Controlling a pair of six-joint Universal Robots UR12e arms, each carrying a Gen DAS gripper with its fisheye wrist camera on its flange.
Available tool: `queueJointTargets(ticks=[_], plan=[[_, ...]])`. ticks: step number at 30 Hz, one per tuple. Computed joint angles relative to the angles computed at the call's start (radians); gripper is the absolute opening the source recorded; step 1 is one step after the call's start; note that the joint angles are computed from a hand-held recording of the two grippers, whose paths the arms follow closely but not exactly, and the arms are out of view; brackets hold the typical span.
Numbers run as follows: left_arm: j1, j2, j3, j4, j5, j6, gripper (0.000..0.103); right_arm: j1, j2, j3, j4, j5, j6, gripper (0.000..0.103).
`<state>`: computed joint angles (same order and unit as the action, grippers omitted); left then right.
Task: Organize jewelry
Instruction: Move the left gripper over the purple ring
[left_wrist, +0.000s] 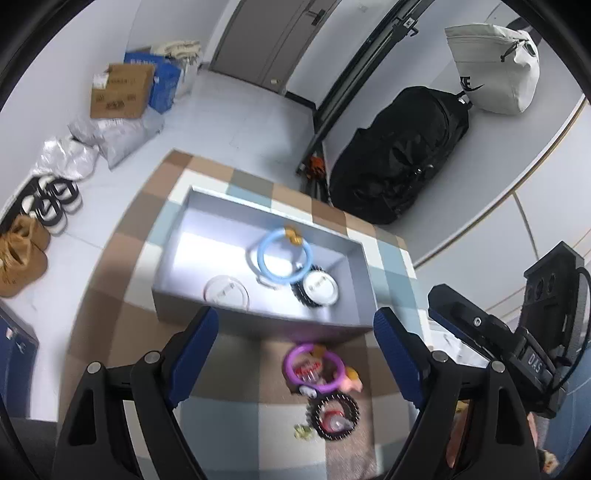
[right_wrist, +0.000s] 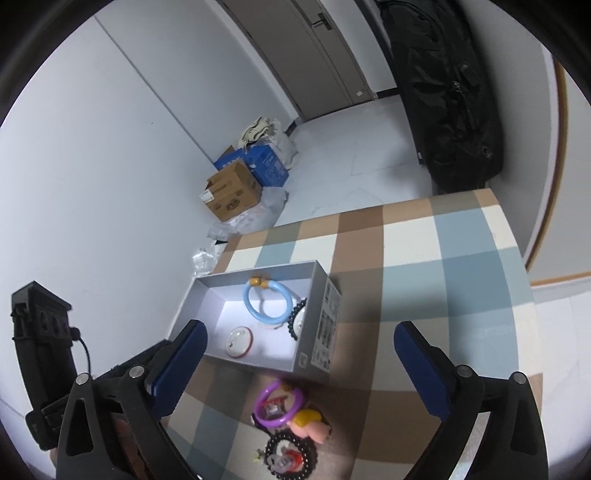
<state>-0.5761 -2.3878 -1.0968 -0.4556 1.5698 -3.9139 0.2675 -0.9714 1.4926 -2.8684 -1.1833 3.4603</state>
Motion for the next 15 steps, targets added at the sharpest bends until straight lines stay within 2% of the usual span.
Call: queueJointTargets(ticks=[3,6,9,15], plan=[[0.005,-0.009,0.012,-0.035,-0.070,0.006,0.083,0.000,-0.009,0.013,0.000,-0.011,0.003,0.103],[0.006,-0.025,0.039,-0.108,-0.141,0.025,0.083,-0.002,-0.017,0.023,0.003,-0.020,0.013,0.103],[-0.004,-0.052,0.094,-0.196,-0.132,0.059,0.083,-0.005,-0.022,0.030,0.002,-0.020,0.021,0.103],[-0.023,-0.094,0.181,-0.287,-0.086,0.116,0.083,-0.014,-0.033,0.047,-0.009,-0.017,0.033,0.103]])
